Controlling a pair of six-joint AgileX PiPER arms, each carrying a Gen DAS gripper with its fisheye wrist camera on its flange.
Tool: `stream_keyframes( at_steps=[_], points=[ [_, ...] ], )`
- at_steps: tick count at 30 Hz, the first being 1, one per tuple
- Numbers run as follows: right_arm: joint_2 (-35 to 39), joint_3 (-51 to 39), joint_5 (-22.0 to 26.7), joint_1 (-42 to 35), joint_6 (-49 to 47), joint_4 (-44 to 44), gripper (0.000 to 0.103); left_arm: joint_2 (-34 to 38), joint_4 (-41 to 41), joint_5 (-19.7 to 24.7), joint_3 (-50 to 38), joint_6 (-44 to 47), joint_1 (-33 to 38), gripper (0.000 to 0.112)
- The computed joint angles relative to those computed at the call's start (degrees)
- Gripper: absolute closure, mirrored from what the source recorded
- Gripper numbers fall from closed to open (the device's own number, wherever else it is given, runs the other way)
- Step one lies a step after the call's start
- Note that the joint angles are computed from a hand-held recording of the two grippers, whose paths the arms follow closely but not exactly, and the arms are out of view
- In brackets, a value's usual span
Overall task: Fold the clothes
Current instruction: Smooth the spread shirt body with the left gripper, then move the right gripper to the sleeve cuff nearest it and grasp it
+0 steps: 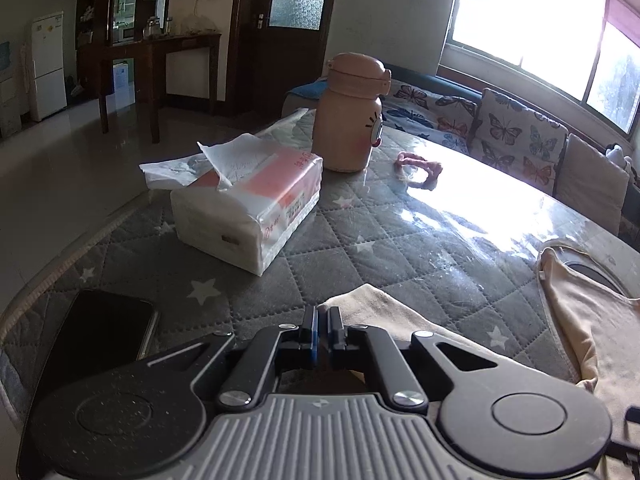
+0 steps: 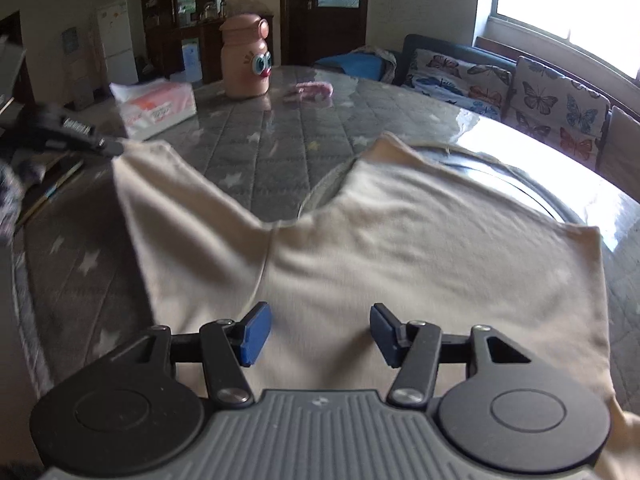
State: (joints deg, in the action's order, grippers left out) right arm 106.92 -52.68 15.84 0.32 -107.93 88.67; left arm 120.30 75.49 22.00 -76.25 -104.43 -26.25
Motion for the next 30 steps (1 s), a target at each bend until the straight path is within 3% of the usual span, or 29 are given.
stream_keyframes(
  at_steps=[8,14,21,26,30],
  points=[
    [-8.77,10.89,4.69,-6.03,-2.83,-1.79,0.047,-0.27,-0.05,1.33,1.24,0.25,-0.78,0.107],
    [-12.60,13.42,11.29,-11.42,0.08,-7.64,0.047,-1.07,-1.00,1.76,3.01,1.23,-0.95,0.106],
    [-14.63,15.19,15.50,-17.02,3.36,-12.84,0.047,-1.63,-3.81,2.29,2.88,5.03,-1.72,0.102],
    [-18.21,15.51,20.86,-24.24,3.55,-12.64,0.047,-3.15,-2.33,4.12,3.01,3.58,-2.91,0.080],
    [-15.58,14.09,17.52,-26.65,-1.91,-5.30,0.048,-3.02,-3.99,2.89,0.91,6.18,-4.67,0.071]
  ],
)
